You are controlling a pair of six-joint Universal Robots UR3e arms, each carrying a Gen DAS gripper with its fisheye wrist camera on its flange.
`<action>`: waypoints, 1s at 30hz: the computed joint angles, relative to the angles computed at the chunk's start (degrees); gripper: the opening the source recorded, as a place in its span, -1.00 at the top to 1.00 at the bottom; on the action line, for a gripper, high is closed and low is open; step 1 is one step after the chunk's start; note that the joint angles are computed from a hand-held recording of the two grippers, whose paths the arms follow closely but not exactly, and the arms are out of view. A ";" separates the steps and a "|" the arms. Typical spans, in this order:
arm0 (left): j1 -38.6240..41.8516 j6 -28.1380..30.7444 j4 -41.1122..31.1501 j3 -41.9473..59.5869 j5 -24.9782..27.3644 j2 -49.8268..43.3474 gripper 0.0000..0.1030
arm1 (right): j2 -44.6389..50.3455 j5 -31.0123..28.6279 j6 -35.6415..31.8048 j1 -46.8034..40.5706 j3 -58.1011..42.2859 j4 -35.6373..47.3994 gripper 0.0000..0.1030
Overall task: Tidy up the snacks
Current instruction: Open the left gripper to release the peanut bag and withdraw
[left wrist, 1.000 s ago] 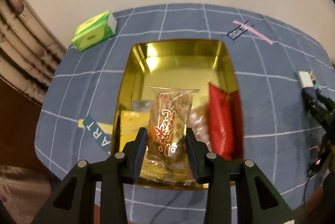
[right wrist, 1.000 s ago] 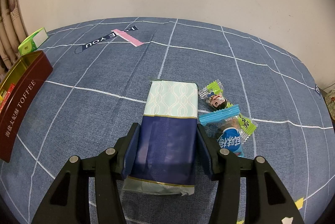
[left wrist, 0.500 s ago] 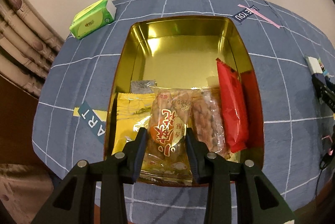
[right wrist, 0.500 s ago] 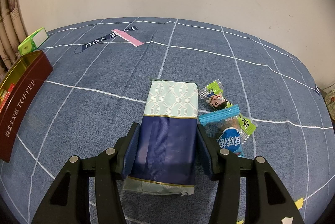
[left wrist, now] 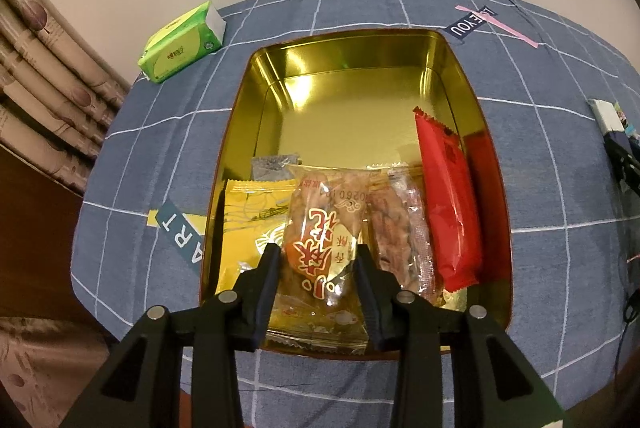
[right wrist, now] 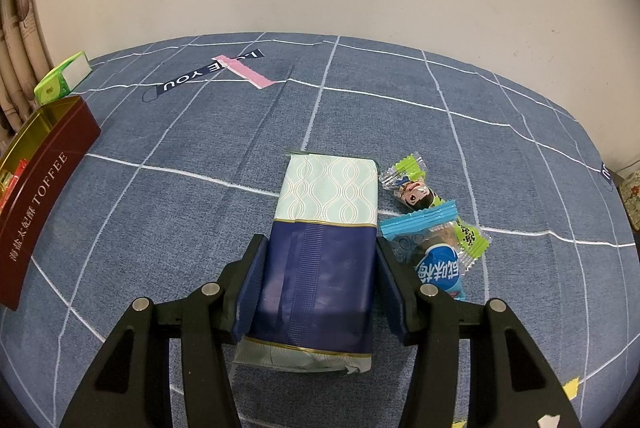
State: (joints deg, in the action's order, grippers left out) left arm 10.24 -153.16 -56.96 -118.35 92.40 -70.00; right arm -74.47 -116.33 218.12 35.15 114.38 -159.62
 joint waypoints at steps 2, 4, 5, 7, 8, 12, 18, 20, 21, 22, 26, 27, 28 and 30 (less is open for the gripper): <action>0.18 -0.23 -0.16 0.04 -0.15 0.05 0.25 | 0.14 -0.15 0.16 0.22 -0.23 0.20 0.06; 0.79 0.00 -0.66 0.13 -0.98 0.35 0.25 | 0.23 -0.20 0.18 0.25 -0.24 0.10 0.06; 0.85 0.07 -0.68 0.14 -0.94 0.38 0.25 | 0.27 -0.22 0.21 0.27 -0.25 0.09 0.06; 0.76 0.35 -0.65 0.13 -0.87 0.46 0.24 | 0.34 -0.19 0.33 0.25 -0.23 -0.02 0.06; 0.86 0.52 -0.59 0.07 -0.83 0.55 0.23 | 0.43 -0.30 0.65 0.40 -0.26 -0.01 0.06; 1.48 0.52 -1.00 -0.08 -1.42 1.15 0.21 | 0.91 -1.09 1.79 0.72 -0.98 1.00 0.08; 1.80 1.48 0.33 -1.03 -1.40 3.29 0.00 | 1.48 -2.10 4.05 1.33 -3.49 5.19 0.09; 1.93 1.81 0.44 -1.01 -1.39 3.87 -0.03 | 1.50 -2.15 4.96 1.56 -4.82 7.36 0.09; 2.20 1.90 0.22 -0.93 -1.60 4.20 -0.05 | 1.23 -1.79 5.39 1.35 -5.05 8.15 0.09; 2.22 1.79 0.23 -1.05 -1.52 4.46 -0.05 | 1.27 -1.64 5.83 1.41 -5.64 9.03 0.09; 3.08 1.71 0.31 -1.87 -1.90 6.35 -0.06 | 1.49 -2.25 7.21 2.26 -8.24 13.58 0.09; 3.68 1.94 -0.04 -2.10 -2.51 7.23 -0.06 | 1.54 -2.48 7.43 2.53 -8.89 14.74 0.09; 4.40 2.58 -0.37 -2.63 -3.23 8.46 -0.06 | 1.75 -2.82 7.75 2.88 -9.47 15.60 0.09; 5.09 3.14 -0.24 -3.43 -3.69 10.23 -0.06 | 2.02 -3.33 8.42 3.44 -10.46 17.22 0.10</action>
State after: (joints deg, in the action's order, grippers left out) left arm 15.32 -150.02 -57.20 -121.78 88.70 -59.77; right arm -72.44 -119.66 226.54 38.59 103.92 -142.40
